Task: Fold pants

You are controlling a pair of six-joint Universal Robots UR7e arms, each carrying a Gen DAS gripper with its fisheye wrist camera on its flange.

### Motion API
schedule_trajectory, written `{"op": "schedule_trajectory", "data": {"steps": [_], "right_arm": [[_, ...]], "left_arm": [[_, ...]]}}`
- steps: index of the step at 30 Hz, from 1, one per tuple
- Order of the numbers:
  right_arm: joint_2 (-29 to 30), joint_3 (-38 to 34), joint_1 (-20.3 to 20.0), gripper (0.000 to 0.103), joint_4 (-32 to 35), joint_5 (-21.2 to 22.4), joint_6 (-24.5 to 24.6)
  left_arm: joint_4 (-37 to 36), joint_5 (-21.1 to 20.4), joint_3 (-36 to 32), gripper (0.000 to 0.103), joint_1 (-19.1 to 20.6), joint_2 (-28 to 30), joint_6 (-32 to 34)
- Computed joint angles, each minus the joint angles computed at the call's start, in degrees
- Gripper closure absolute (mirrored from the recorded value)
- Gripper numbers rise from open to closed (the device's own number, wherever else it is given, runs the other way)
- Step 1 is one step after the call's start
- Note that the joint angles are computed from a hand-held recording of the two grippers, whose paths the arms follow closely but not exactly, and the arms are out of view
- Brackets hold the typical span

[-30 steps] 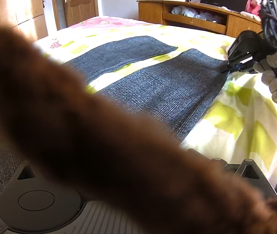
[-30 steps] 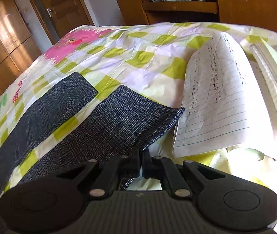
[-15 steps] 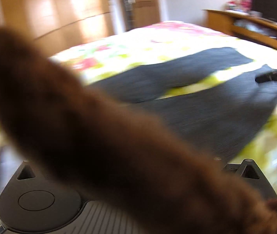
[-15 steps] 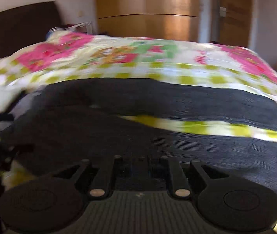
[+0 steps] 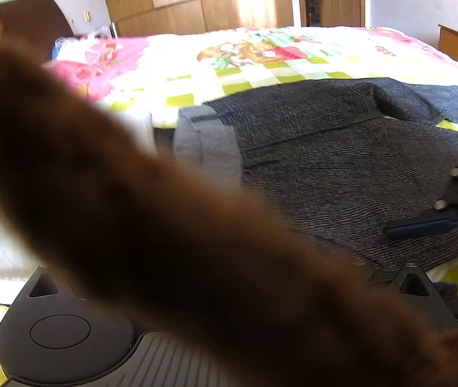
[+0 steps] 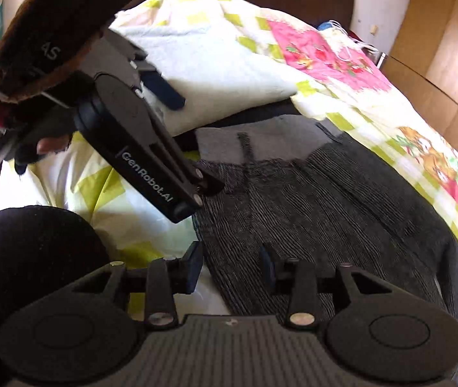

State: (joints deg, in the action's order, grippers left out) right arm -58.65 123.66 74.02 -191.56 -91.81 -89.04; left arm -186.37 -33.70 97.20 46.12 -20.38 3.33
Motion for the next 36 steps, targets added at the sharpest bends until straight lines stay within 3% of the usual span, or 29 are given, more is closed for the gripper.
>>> {"op": "schedule_trajectory", "data": {"steps": [6,7,8,15,21,25,27,31,36], "right_arm": [[4.3,-1.33,1.67,0.054,-4.97,-3.69,0.08],[4.22,-1.46,1.92,0.059,-4.07,-3.98,0.37],[3.46,-1.66,2.19,0.072,-1.72,-4.47,1.53],[0.69,-2.43,3.2,0.08,4.52,-6.32,6.5],[-2.89,-1.29,2.73,0.08,9.65,-5.54,4.94],[-2.11,-3.01,2.95,0.076,12.48,-6.61,6.54],[-3.75,-3.93,2.72,0.074,16.34,-4.86,7.97],[-8.34,-7.42,1.47,0.074,23.21,1.15,8.09],[-4.21,-20.41,1.64,0.064,22.24,-0.72,6.82]], "left_arm": [[-0.02,10.39,1.3,0.0,1.93,-0.24,0.43],[-0.68,11.59,1.39,0.0,2.22,-0.12,1.35],[-2.22,11.86,1.65,0.0,2.49,-0.12,3.08],[-3.5,8.42,3.62,0.0,3.75,-3.06,4.25],[2.61,8.23,6.6,0.0,2.95,-6.25,-1.65],[3.0,6.12,9.32,0.0,1.1,-8.34,-5.92],[2.96,5.23,9.72,0.0,0.29,-9.07,-6.79],[-1.8,3.52,7.2,0.0,-1.25,-7.7,0.91],[-3.96,-3.41,-4.08,0.0,0.36,-2.5,14.94]]}}
